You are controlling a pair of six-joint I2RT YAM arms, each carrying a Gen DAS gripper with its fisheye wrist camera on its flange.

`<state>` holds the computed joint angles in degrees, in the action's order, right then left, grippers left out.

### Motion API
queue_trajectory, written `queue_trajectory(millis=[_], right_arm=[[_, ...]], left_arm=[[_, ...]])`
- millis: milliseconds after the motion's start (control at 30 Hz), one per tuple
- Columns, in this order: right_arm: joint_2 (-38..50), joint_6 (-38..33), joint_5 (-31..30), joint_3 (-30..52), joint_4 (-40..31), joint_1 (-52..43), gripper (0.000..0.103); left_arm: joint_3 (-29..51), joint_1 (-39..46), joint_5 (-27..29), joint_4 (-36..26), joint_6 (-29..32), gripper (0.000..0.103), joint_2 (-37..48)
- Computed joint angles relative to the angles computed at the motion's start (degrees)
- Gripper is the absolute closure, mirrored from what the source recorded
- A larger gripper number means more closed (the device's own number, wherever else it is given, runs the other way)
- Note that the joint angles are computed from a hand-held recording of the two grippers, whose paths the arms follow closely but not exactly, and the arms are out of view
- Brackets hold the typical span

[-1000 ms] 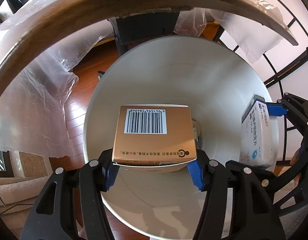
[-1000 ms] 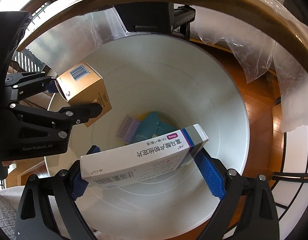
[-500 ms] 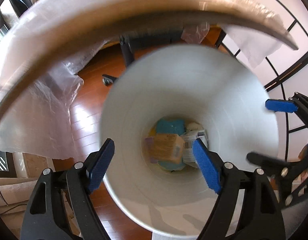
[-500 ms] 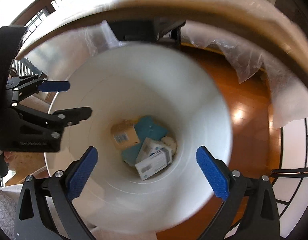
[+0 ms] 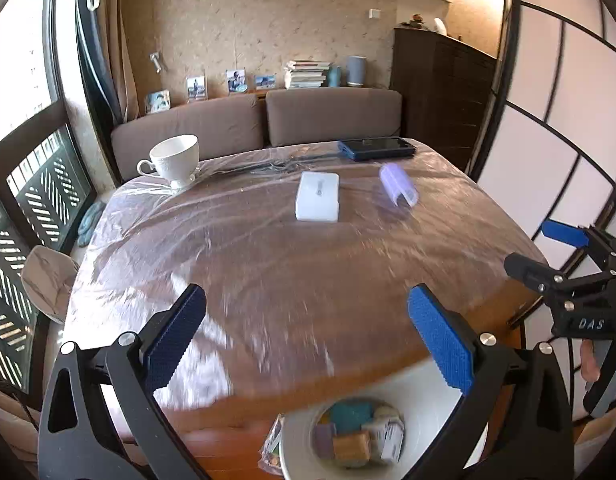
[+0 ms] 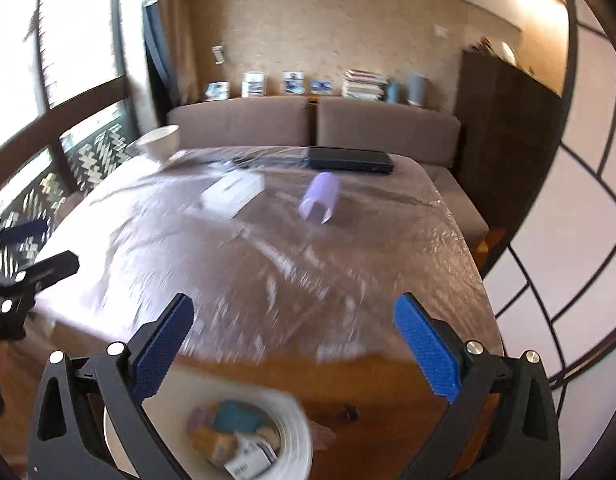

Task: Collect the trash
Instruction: 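Move the left gripper to the white plastic box while the right gripper approaches the purple roller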

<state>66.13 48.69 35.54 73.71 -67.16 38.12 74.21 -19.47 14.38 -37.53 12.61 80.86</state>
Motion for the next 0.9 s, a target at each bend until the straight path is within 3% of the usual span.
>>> queue_trajectory(millis=[100,367,667,900], right_arm=[[1.4,-7.3,-9.5,-1.2,8.7,-13.7,0.004],[14.8,-13.0,-16.8,3.1,16.1,-27.3,0.004],[29.6,-15.7,-17.9,12.6,17.9,-31.6,0.004],[36.0,-16.6,-18.3,17.5,17.1,-32.3,0.005]], left_arm=[[6.4,-1.5,-1.8,1.4,-0.2,0.001,8.4],[22.2,-4.6,-4.2,-2.1,-0.5,0.001,25.4],[43.3,-6.9,-5.4,-10.8,-2.3,0.001,43.0],[49.7,-8.4,-6.7,-12.6,-1.8,0.001,48.6]])
